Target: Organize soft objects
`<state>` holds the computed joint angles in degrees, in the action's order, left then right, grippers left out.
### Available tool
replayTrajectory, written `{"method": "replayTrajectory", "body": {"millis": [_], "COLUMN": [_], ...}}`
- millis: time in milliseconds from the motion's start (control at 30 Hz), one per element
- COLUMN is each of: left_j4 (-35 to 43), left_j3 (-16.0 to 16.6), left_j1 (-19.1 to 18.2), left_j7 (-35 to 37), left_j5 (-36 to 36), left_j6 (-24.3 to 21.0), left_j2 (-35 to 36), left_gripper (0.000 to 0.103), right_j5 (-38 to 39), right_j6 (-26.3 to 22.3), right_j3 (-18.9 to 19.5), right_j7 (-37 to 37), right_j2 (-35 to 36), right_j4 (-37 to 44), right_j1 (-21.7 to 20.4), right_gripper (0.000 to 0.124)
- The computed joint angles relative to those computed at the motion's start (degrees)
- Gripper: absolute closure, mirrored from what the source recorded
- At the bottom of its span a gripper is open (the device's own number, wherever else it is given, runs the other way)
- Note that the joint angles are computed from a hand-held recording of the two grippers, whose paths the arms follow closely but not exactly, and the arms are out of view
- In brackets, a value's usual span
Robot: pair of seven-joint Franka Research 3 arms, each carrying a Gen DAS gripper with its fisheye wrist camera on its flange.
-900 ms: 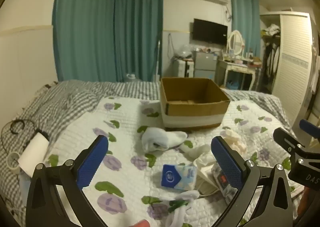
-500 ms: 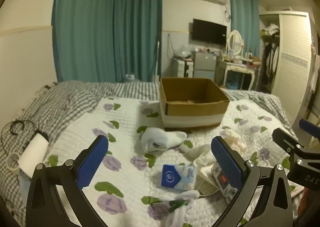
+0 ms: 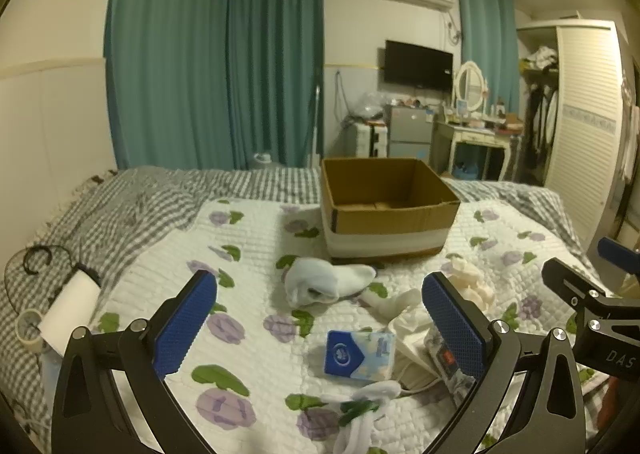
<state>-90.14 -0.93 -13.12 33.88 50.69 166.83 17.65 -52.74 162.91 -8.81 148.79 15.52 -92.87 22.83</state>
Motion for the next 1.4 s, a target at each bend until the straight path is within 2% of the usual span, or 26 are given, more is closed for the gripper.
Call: {"method": "replayTrajectory", "body": {"millis": [1400], "left_j4": [-0.3], "left_j3": [0.1], "left_j1": [-0.2], "left_j7": [-1.1], "left_j5": [1.6], "left_j6": [-0.3], "left_j2": [-0.2], "left_gripper": [0.000], "right_j5": [1.1], "right_j6": [-1.0], "right_j3": [0.1], "right_j7": [-1.4], "right_j2": [0.3], "right_j4": [0.2], "right_j1": [0.2], "right_gripper": [0.021]}}
